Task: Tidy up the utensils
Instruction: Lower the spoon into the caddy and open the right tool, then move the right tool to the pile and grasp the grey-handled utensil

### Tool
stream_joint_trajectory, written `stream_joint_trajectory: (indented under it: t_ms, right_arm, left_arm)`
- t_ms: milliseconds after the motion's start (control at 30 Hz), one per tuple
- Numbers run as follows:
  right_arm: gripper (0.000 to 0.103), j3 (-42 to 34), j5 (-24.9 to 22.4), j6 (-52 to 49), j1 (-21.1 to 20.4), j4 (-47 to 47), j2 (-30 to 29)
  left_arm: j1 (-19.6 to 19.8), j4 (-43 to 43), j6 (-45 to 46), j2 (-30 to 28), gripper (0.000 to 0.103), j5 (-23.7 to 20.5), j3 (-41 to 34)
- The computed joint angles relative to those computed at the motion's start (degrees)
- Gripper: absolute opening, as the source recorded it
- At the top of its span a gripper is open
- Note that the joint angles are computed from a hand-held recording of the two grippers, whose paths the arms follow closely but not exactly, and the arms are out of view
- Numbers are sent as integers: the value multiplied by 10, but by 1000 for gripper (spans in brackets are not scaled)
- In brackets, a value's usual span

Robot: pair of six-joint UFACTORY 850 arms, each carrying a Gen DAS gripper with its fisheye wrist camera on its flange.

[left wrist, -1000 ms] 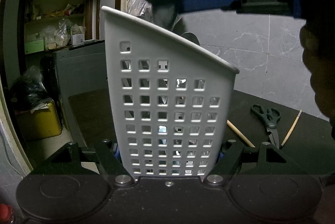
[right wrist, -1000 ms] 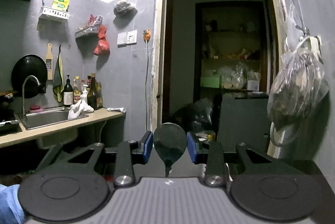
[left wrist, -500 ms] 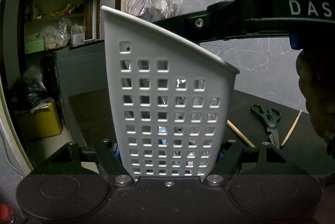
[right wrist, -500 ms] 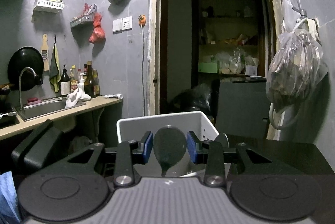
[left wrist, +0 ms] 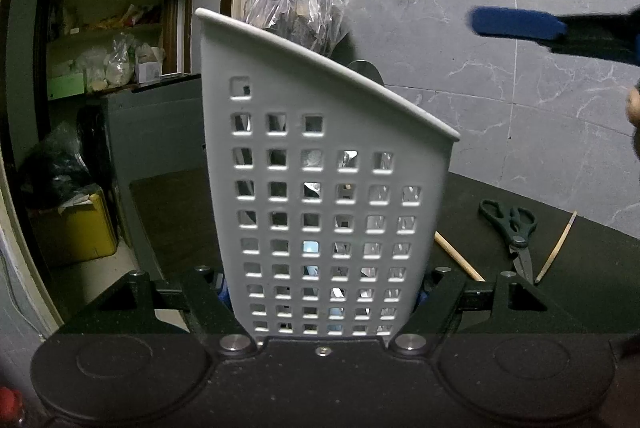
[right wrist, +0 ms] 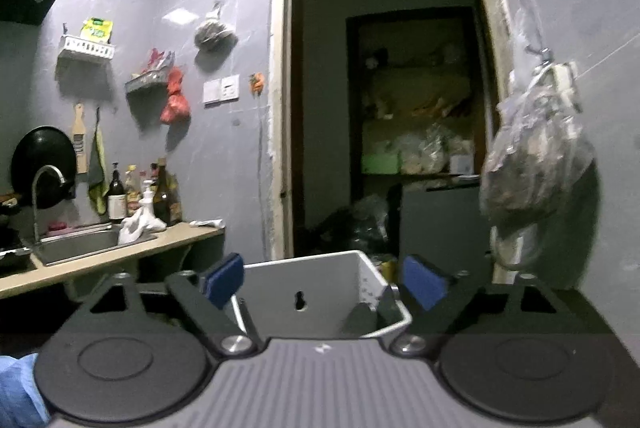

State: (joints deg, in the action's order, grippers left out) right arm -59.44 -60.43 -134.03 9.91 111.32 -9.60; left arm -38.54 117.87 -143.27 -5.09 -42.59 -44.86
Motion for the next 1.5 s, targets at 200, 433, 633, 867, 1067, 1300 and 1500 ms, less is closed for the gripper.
stream_joint_trajectory:
  t_ms: [200,433,633,867,1067,1300,1500]
  right_arm:
    - [103,51,5,-9,-28,39,29]
    - [103,131,65,-1,-50,94,68]
    - [103,170,170,-22,-34,120,80]
    - [103,168,299,-81,21,178,84]
    - [103,138,370,-100,68,210,64]
    - [103,116,427,-231,118,342,47]
    - [103,103,451,-329,140,466,36]
  left_arm:
    - [1,0,2,0,76,3,-1]
    - [2,9,-5,-1,76,0,1]
    - [4,20,-5,1,76,2,6]
    - [19,65,-24,13,76,21,19]
    - [36,110,-46,25,76,39,32]
    - [66,181,-88,40,76,63,47]
    - [76,203,-105,47,76,68,54]
